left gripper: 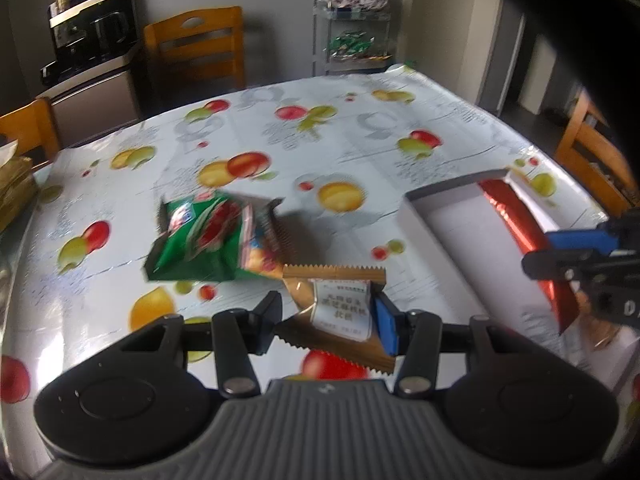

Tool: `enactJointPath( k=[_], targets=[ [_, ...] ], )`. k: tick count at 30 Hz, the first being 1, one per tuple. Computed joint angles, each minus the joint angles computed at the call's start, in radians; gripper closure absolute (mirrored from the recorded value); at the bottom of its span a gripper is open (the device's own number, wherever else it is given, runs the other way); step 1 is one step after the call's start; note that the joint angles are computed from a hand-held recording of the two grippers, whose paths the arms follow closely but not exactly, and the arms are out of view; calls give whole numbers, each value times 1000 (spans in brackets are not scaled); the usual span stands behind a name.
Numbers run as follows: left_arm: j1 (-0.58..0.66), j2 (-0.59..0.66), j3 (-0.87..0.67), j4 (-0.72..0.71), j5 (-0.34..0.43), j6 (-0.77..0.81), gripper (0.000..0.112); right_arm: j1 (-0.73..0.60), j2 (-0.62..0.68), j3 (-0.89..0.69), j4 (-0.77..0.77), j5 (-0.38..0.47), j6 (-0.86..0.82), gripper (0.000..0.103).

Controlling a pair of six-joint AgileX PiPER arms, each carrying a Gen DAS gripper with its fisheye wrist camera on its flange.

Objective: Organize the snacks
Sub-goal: 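Carry the pastry packet and red bar with both tools into the white box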

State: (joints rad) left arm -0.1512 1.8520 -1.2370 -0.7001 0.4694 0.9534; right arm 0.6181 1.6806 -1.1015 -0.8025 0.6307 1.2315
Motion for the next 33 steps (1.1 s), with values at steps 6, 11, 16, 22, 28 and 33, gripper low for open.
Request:
enactJointPath(
  k=[6,11,16,22,28,33],
  targets=[
    [-74,-26,-1,-40,31,38,65,-25,-58,78,-27,18,51,79],
    [-133,-26,-16,-39,39,33,65,-49,-97,133,-32,27,70,79],
    [-180,-2,-53,-7,40,-5,65,-71,-126,182,-37,28,86,79],
    [-231,32,-88,16,49,-41,65,-99,-142,223,-25,15,73,79],
    [-281,56,-113,37,51,-68,65,-129,-149,248,-6,-2,48,79],
    [-303,87,-144,73,54,-114,65,-148,-159,262,2,-9,27,79]
  ],
)
